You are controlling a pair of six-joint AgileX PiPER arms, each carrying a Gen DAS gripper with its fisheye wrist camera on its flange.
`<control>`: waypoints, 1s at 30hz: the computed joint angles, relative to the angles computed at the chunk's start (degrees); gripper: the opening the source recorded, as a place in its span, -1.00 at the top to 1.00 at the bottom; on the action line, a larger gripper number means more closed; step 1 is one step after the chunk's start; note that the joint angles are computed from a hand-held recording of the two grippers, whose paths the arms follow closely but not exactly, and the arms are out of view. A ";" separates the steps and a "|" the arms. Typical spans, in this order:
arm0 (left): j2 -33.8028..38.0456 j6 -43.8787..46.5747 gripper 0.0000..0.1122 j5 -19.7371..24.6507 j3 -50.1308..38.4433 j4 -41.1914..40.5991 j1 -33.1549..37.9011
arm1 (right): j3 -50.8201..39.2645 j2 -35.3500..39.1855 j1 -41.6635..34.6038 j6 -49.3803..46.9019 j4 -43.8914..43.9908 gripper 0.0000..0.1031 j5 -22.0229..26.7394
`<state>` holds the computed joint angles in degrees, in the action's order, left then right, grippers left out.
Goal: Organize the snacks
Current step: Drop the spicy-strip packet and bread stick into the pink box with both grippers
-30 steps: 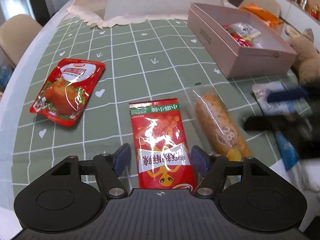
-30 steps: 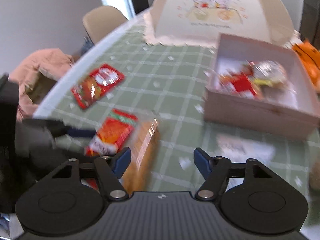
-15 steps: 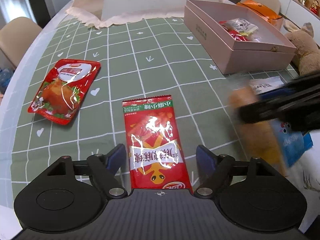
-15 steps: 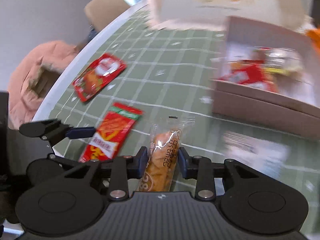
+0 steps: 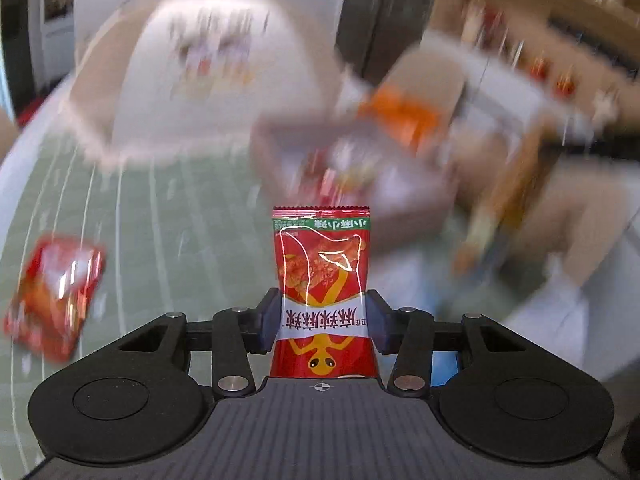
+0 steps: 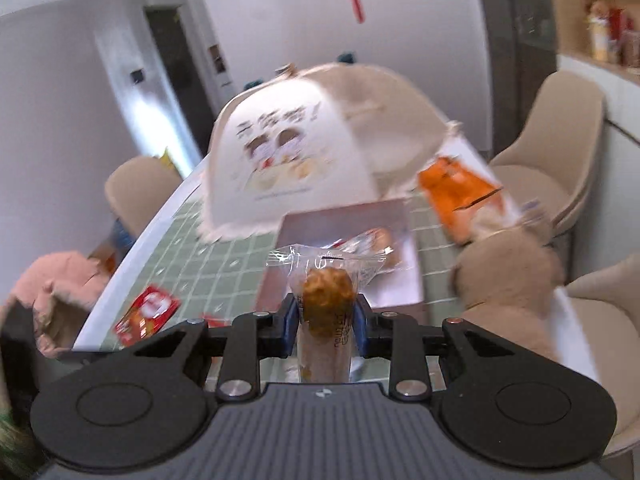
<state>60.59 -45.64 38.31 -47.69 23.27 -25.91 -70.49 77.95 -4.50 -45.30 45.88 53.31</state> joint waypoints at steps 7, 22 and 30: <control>14.36 9.90 -0.09 -23.49 -13.31 -12.41 13.06 | -0.59 -0.18 -1.02 1.52 -2.10 0.47 -1.97; 9.72 43.45 0.02 -19.76 3.82 -55.11 21.44 | -6.38 1.49 2.52 -0.78 -1.73 0.47 -12.49; 0.54 42.94 0.02 -11.91 12.98 -54.04 31.84 | -27.46 21.57 14.21 12.08 -17.63 0.24 -10.57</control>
<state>61.13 -2.69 26.41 -34.71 -30.77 5.93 -97.95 99.52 9.72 -33.22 28.25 42.74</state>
